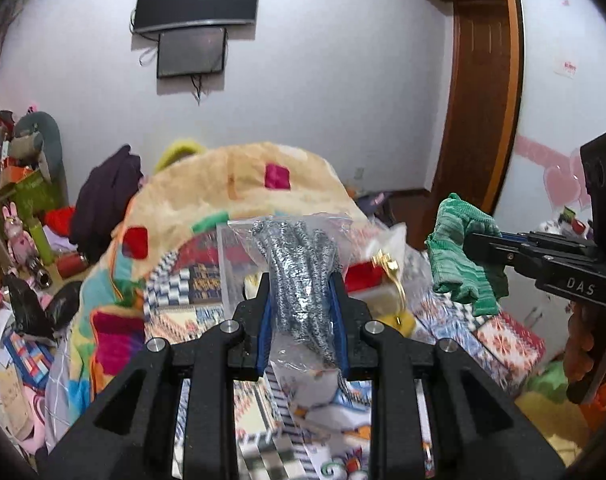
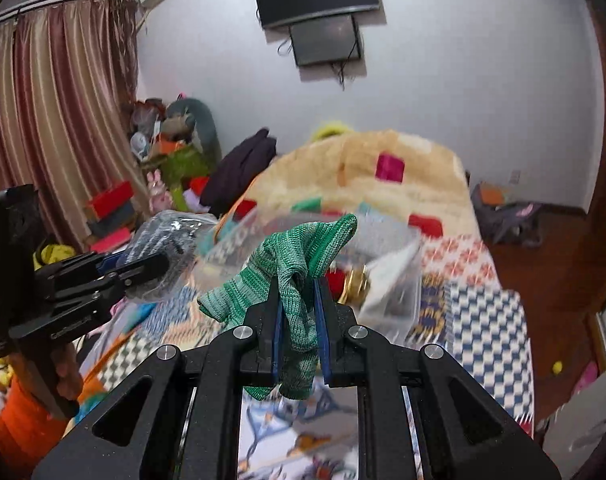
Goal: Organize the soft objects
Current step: 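Lift the glove and tinsel bag over the box and release them inside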
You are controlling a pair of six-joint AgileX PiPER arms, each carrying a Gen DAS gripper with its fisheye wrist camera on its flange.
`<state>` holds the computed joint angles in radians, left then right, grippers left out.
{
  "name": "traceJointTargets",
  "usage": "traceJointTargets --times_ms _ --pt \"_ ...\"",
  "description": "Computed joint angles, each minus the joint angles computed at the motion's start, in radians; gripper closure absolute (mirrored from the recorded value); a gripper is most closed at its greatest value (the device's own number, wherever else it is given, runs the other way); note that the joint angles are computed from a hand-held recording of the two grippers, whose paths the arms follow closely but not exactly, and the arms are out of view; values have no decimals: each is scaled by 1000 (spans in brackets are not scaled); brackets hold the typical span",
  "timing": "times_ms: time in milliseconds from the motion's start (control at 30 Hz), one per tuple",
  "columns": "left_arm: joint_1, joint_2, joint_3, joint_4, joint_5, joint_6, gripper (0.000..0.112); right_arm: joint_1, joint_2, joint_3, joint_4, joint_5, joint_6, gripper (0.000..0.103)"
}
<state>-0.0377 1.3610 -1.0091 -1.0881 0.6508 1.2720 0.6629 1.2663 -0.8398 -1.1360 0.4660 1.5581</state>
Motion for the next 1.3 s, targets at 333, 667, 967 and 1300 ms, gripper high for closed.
traceJointTargets --times_ms 333,667,967,1300 --pt "-67 148 -180 62 -72 -112 87 -71 78 -95 -90 -6 27 90" --pt "-124 350 -356 206 -60 -292 87 -188 229 -168 -17 -140 -52 90" --pt "-186 488 -452 352 -53 -419 87 -227 355 -231 213 -183 -310 90" --pt "-209 522 -462 387 -48 -440 85 -238 396 -261 364 -148 -482 86"
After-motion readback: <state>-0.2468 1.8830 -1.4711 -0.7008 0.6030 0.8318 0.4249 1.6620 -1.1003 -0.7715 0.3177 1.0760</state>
